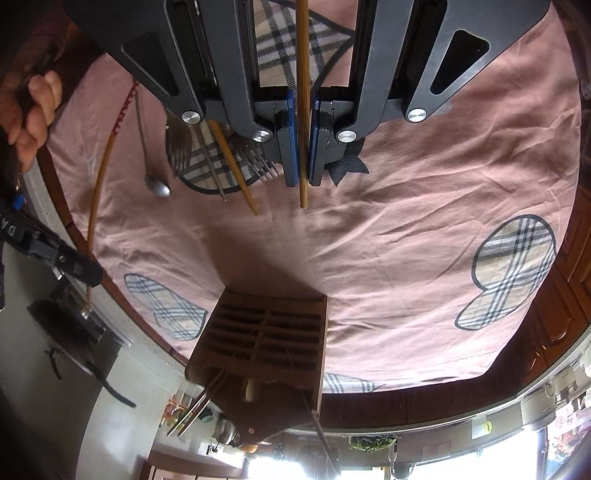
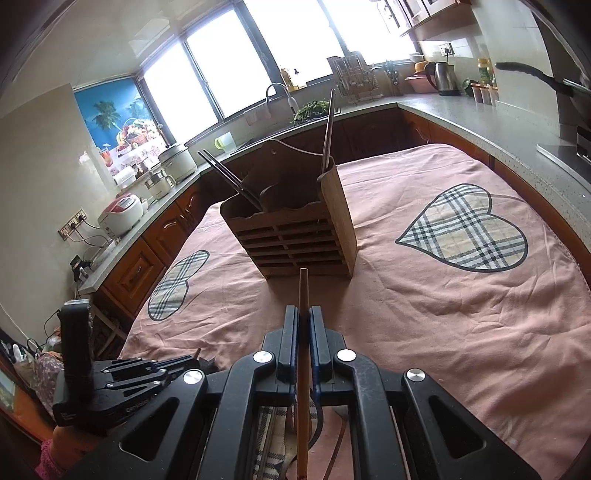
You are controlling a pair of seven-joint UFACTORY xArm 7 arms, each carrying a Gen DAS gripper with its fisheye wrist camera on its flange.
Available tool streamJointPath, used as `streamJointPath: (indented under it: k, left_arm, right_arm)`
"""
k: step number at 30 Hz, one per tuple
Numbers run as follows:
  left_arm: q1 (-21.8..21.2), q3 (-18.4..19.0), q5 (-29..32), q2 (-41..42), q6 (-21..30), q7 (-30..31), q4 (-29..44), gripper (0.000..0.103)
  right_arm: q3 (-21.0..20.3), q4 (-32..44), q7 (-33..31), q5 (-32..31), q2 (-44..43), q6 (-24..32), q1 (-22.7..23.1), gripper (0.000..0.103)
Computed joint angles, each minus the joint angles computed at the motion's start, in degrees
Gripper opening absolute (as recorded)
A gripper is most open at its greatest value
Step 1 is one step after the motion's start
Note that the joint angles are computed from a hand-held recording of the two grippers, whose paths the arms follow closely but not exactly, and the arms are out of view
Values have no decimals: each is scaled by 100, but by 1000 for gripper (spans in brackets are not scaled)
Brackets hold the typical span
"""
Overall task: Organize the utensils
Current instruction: 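Lift both held chopsticks and carry them over the wooden holder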
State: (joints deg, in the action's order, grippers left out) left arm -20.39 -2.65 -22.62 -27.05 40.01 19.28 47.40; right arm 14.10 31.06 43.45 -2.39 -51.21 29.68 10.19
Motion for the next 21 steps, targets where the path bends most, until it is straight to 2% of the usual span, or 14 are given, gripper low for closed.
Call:
streamJointPath:
  k: [11, 21]
  left_arm:
    - [-306, 467, -880, -631, -46, 348, 73, 5]
    - [-448, 671, -1478, -768, -273, 490, -33, 5]
  right_arm:
    - [149, 262, -12, -125, -41, 65, 9, 6]
    - [247, 364, -3, -212, -161, 108, -8, 6]
